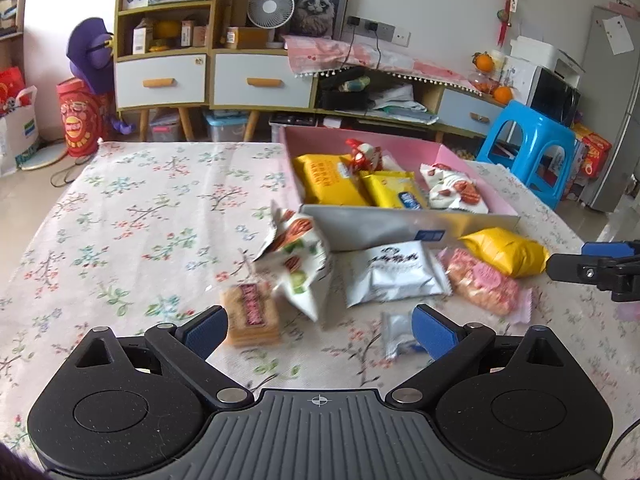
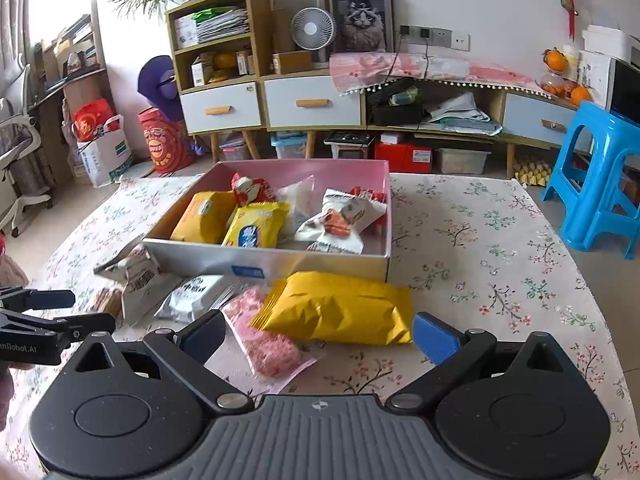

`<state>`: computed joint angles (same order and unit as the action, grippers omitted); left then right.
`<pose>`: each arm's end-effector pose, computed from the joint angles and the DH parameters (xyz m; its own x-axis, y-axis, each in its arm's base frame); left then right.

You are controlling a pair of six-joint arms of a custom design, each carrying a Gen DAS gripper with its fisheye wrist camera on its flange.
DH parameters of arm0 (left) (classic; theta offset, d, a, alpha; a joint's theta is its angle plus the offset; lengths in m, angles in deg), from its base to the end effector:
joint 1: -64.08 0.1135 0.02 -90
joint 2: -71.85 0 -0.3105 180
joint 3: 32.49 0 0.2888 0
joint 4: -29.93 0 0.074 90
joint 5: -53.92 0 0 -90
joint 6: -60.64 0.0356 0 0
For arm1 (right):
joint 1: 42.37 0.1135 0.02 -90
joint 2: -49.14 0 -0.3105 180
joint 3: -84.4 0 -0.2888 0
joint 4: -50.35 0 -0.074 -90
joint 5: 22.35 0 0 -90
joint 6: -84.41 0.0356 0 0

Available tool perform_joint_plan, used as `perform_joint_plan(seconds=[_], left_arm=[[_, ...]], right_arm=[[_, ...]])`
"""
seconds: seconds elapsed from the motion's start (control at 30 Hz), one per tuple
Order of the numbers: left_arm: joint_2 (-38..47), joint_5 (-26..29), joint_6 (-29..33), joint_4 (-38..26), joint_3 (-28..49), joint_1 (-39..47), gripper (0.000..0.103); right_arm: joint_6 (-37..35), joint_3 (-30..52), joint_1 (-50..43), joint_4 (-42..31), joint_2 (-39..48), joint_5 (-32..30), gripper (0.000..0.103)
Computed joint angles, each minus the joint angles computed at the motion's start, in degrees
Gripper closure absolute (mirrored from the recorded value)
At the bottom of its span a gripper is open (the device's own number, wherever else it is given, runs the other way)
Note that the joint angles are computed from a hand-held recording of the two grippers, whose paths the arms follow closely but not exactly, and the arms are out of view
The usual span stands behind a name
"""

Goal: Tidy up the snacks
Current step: 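Move both open tools back from the box to the snack pile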

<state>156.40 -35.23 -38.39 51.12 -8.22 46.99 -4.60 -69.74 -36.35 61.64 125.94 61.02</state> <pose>0.2089 -0.0648 0.1027 -0.6431 0.0335 -0.7651 0.2065 0.9696 -0.1311 0.2137 0.0267 0.1218 -0.6378 -0.0500 -0.7686 -0.1816 0.9795 0.0870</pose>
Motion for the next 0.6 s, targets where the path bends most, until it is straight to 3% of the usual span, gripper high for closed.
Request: perform_joint_plan(seconds=[0.2,0.6], left_arm=[[2.21,-0.54,4.14,7.25,-3.82,1.01,0.004],[11.56,0.92,6.37,13.83,-2.71,5.83,0.004]], right_arm=[[-2.73,-2.45,3.02,3.90,1.28,2.67,0.011],[-4.54,-3.07,6.86,5.74,5.12,5.13,0.011]])
